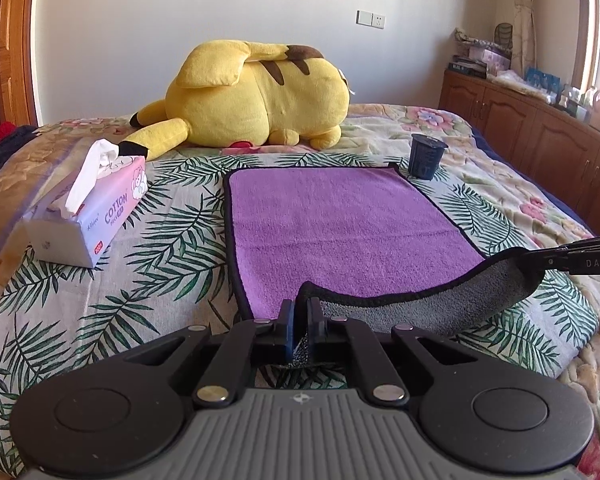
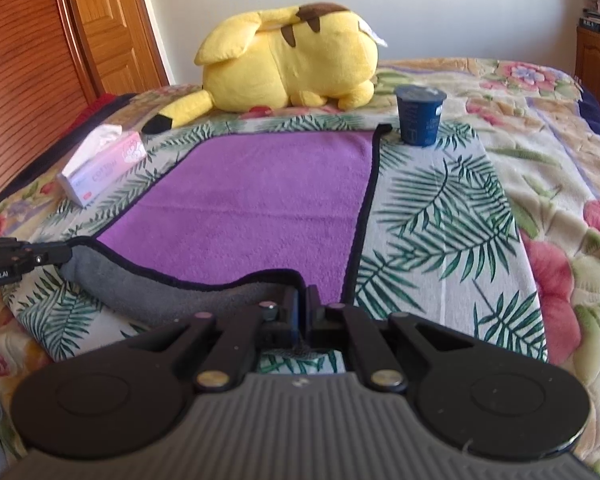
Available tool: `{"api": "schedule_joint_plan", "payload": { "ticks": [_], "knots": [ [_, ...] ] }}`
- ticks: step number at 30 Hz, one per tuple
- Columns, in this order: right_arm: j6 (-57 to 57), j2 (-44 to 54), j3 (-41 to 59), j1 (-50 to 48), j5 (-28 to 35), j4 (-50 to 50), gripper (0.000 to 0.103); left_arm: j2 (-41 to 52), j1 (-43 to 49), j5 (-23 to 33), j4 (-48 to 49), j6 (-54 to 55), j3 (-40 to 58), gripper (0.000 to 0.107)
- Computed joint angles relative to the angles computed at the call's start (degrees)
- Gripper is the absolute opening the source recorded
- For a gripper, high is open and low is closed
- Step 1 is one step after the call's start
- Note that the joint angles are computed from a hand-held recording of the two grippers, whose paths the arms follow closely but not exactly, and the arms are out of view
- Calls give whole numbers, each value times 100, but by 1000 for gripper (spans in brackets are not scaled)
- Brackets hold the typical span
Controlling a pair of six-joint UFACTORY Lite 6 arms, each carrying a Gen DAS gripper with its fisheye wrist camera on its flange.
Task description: Fold towel
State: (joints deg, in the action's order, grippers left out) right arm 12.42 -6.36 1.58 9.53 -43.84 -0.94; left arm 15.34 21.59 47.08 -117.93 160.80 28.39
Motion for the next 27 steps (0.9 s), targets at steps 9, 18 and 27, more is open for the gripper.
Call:
{"api": "schedule_joint_plan", "payload": {
  "ticks": [9, 18, 27],
  "knots": [
    [-63, -214, -77, 53, -143, 130, 4, 7, 9, 34, 32, -147, 125, 0],
    [-188, 9, 71, -14, -372, 131, 4, 171, -112, 62, 22, -311, 447, 0],
    [-255, 425, 370, -159, -551, -31, 4, 369, -255, 59, -70, -369, 767, 0]
  ]
}}
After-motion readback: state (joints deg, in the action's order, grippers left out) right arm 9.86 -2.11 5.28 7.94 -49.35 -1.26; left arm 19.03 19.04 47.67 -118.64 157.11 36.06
